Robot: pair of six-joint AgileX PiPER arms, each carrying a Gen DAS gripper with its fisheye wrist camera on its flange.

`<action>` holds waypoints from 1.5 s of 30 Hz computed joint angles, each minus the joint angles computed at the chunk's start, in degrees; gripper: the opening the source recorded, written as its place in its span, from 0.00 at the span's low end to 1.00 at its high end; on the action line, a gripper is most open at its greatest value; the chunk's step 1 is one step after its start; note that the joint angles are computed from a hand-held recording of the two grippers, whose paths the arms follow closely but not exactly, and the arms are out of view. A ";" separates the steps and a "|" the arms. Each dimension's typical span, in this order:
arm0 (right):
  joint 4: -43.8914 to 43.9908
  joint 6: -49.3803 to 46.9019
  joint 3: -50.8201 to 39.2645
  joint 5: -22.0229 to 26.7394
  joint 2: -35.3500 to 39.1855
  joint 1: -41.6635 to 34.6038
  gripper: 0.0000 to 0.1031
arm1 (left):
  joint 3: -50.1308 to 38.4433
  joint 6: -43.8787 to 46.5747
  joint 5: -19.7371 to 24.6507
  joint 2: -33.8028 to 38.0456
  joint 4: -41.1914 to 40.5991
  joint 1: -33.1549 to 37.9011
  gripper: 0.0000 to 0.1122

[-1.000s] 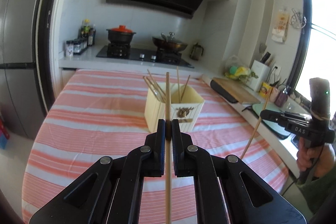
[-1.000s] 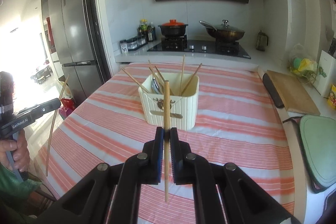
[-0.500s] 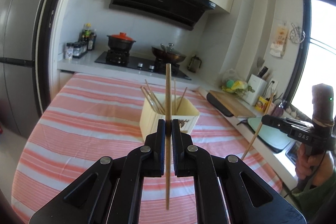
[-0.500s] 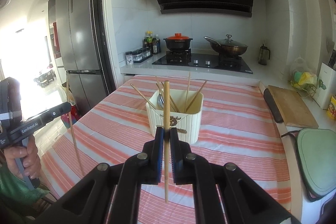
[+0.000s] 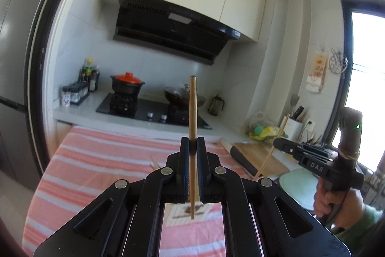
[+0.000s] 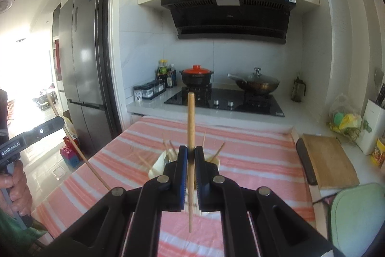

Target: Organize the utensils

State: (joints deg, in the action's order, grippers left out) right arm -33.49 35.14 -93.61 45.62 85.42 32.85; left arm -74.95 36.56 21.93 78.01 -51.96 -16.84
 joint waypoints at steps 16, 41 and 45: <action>29.84 -25.24 -24.27 0.04 31.90 -13.38 0.07 | -35.63 -38.24 14.59 37.24 40.83 -7.49 0.06; -22.11 34.70 22.24 14.80 -9.48 20.72 0.89 | 9.81 -101.51 29.75 -1.01 106.23 -37.41 0.91; -24.17 38.55 22.38 22.41 -10.73 28.32 0.89 | 12.33 -103.73 35.45 -4.95 107.33 -42.98 0.91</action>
State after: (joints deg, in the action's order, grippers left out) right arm -57.66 73.68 -71.23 68.03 74.69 61.16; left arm -62.62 -67.17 57.39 73.06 55.38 -59.82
